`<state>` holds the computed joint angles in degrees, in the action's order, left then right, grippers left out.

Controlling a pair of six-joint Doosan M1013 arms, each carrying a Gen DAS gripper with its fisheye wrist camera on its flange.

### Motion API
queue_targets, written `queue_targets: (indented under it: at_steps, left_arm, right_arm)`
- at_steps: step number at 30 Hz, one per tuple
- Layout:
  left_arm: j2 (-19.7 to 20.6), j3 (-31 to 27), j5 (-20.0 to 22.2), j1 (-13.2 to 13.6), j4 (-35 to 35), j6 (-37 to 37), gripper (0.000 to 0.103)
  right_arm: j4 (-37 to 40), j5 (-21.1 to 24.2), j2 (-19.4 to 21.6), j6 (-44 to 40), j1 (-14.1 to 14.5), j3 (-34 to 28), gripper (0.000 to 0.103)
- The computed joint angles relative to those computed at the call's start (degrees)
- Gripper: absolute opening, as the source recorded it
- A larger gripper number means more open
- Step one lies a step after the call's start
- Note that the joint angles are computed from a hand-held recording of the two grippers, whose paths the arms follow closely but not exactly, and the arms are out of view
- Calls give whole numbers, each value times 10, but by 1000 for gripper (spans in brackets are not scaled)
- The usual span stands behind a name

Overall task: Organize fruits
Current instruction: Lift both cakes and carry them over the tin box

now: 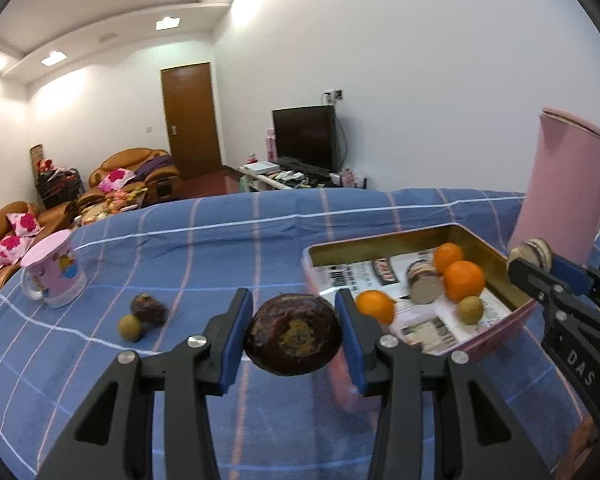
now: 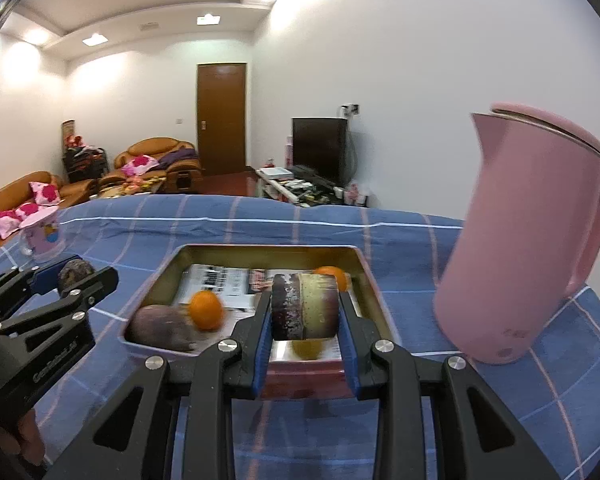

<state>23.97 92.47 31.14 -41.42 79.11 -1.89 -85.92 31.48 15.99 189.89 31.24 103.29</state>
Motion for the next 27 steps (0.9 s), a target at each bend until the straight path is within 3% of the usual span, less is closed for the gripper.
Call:
queue_targets:
  at_steps: [14, 27]
  left_arm:
    - [49, -82, -22, -10, -103, 109, 45]
    - [84, -145, 11, 0, -249, 226, 44]
  right_arm:
    - [26, 31, 12, -10, -30, -19, 32]
    - [79, -15, 32, -76, -51, -52, 32]
